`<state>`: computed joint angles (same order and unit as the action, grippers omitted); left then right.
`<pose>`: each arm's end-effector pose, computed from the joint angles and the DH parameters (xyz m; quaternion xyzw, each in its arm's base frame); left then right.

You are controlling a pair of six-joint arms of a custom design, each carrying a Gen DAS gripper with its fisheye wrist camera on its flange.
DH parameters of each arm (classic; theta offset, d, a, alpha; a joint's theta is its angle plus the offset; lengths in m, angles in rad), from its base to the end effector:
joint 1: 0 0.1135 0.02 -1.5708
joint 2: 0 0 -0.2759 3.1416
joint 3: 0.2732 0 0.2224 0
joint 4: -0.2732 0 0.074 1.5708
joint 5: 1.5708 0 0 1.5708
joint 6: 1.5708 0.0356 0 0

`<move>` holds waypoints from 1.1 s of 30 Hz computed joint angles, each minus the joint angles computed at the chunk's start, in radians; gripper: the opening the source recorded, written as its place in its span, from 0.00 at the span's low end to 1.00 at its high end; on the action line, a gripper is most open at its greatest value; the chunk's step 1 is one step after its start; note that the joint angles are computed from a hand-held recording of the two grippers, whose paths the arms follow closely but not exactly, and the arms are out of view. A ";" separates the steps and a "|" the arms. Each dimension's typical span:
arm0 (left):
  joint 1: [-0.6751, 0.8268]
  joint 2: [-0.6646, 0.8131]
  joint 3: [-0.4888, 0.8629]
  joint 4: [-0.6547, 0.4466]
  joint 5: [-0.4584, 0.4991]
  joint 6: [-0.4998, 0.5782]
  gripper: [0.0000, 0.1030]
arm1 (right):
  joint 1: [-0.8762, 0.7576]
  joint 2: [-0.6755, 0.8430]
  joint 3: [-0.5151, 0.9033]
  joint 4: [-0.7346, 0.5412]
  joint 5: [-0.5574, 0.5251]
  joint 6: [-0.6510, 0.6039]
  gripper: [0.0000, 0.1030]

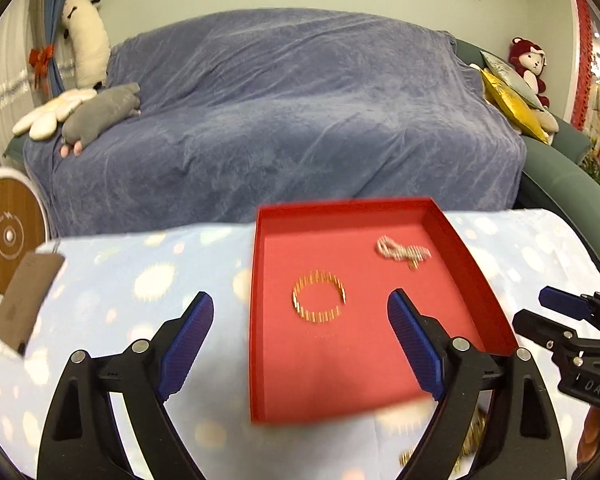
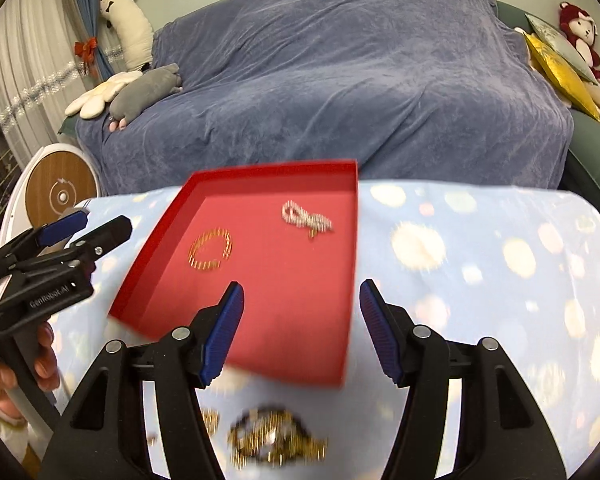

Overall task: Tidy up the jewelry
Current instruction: 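Move the right tool to the dark beaded bracelet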

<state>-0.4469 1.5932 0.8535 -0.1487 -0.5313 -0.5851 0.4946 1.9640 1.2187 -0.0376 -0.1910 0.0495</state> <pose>0.2701 -0.1094 0.2081 -0.1504 0.9011 0.0559 0.4029 0.3498 0.1963 0.1904 -0.2386 0.8884 0.1875 0.3444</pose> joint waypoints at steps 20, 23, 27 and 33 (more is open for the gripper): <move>-0.420 -0.025 -0.220 -0.198 -0.085 -0.572 0.84 | 0.100 -0.002 -0.285 0.191 0.126 -0.117 0.20; -0.389 -0.035 -0.256 -0.147 -0.052 -0.548 0.84 | 0.102 0.037 -0.266 0.189 0.144 -0.144 0.18; -0.370 -0.058 -0.285 -0.116 -0.032 -0.534 0.84 | 0.087 0.073 -0.231 0.162 0.124 -0.161 0.17; -0.374 -0.051 -0.277 -0.105 -0.018 -0.525 0.84 | 0.088 0.107 -0.204 0.151 0.121 -0.182 0.11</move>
<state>-0.8213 1.5425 0.5765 -0.2535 -0.5492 -1.1097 0.5823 2.0705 1.0146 0.1133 -0.0705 -0.1328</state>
